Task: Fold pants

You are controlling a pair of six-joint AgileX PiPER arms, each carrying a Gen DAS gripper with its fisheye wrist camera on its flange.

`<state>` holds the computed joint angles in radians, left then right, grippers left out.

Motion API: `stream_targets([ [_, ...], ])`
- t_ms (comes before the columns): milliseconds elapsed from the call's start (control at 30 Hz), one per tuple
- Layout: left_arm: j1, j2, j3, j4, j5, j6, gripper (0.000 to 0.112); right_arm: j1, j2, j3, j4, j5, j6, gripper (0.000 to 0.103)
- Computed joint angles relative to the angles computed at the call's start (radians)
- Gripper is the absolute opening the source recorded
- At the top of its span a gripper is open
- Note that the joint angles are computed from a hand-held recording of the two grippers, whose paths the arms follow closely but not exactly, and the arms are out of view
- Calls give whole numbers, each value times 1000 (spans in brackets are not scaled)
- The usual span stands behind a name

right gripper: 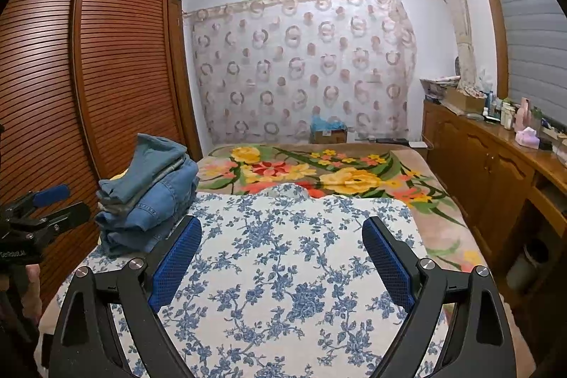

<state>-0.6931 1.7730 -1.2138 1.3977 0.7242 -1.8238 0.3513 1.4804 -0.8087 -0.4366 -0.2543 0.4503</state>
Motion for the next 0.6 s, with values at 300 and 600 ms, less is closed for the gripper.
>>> stream_targets([
  [300, 0, -1, 1, 1, 1, 0, 103, -25, -4, 8, -75, -16, 63, 93],
  [600, 0, -1, 2, 2, 1, -1, 103, -31, -3, 5, -87, -17, 73, 93],
])
